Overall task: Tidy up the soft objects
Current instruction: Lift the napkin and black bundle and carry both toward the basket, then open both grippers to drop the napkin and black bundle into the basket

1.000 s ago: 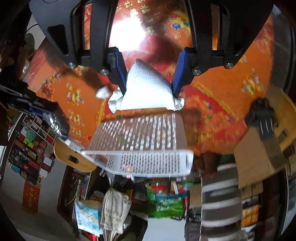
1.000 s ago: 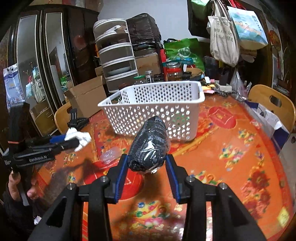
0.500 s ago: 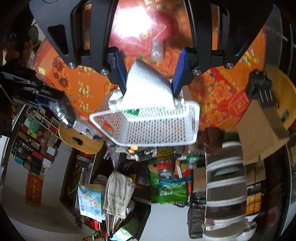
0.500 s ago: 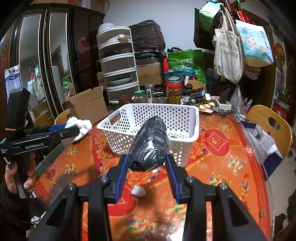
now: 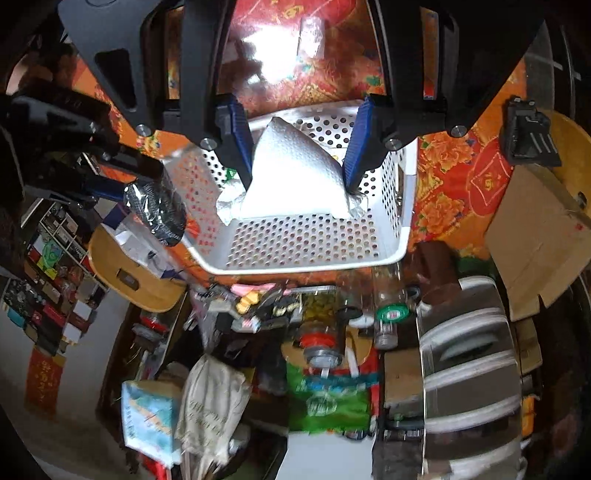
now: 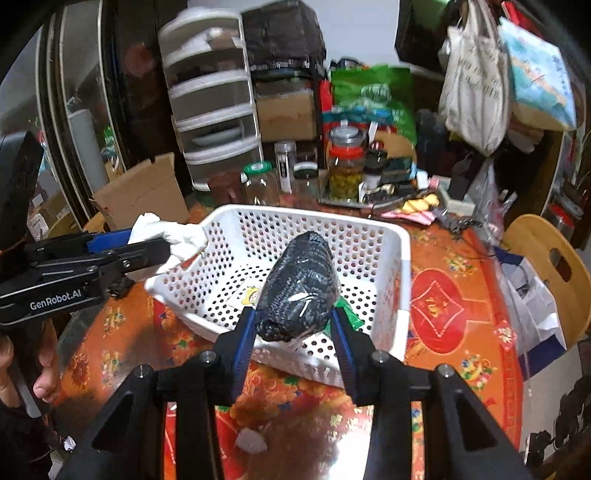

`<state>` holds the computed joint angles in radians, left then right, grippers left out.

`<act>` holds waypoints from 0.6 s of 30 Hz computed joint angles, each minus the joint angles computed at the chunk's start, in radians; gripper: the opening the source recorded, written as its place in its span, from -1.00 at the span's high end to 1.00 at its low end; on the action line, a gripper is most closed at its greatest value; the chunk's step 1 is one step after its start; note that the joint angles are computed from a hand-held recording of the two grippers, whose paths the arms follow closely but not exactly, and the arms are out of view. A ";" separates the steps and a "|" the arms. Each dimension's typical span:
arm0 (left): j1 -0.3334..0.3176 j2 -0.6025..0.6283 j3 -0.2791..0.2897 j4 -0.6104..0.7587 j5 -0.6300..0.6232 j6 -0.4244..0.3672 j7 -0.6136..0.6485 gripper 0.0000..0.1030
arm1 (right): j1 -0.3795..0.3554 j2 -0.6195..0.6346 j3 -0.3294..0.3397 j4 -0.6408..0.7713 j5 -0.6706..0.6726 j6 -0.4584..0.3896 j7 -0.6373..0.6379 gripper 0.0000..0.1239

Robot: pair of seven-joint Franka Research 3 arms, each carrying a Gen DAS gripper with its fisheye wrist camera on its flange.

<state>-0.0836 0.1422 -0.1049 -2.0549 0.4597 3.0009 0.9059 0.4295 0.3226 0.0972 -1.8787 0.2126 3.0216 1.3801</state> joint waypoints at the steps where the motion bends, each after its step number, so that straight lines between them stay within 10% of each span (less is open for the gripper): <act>1: 0.005 0.031 -0.008 0.037 -0.023 -0.028 0.020 0.16 | 0.022 0.024 -0.029 0.033 -0.026 -0.023 0.025 0.35; 18: -0.013 0.494 -0.005 0.588 -0.150 -0.421 0.143 0.16 | 0.064 0.496 -0.096 0.754 -0.207 -0.559 0.186 0.35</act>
